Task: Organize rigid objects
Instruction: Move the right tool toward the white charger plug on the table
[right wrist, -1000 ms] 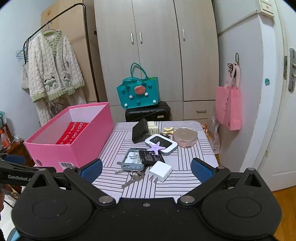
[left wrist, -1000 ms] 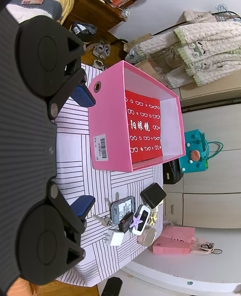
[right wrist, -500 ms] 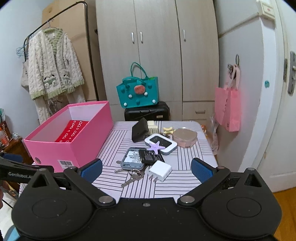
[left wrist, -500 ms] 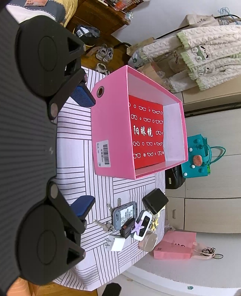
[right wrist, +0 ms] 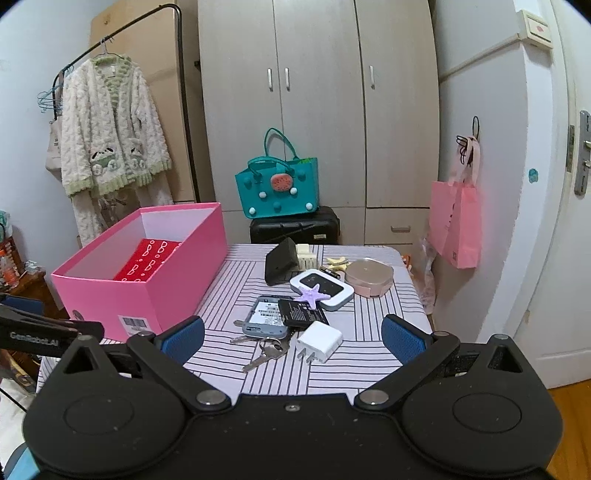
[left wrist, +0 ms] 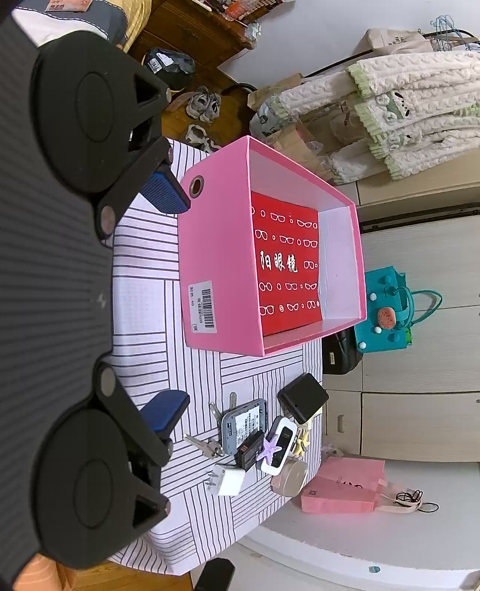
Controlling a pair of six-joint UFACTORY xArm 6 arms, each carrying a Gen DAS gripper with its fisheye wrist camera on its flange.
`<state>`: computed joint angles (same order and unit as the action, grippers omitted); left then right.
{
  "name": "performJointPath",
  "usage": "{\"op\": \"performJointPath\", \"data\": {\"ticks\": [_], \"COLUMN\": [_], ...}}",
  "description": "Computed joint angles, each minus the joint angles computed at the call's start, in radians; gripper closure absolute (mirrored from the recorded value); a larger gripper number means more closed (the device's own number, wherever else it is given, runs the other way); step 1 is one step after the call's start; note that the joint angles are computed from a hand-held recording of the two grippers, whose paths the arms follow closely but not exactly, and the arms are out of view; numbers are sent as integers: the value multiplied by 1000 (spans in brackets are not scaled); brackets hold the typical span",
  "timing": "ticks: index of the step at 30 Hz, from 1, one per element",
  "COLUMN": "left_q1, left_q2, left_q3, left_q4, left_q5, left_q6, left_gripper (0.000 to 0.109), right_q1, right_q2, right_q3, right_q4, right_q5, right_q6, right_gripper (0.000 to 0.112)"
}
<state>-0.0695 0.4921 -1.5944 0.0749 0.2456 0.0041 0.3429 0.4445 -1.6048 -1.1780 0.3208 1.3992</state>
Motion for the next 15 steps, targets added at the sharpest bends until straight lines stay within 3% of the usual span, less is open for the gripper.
{"op": "performJointPath", "data": {"ticks": [6, 15], "left_q1": [0, -3], "left_q2": [3, 39], "left_q3": [-5, -60], "left_q4": [-10, -134], "left_q5": [5, 45], "left_q6": [9, 111], "left_gripper": [6, 8], "right_q1": [-9, -9], "right_q2": [0, 25], "right_q3": [6, -20], "right_q4": [5, 18], "right_q5": [-32, -38], "right_q6": [23, -14], "right_gripper": [9, 9]}}
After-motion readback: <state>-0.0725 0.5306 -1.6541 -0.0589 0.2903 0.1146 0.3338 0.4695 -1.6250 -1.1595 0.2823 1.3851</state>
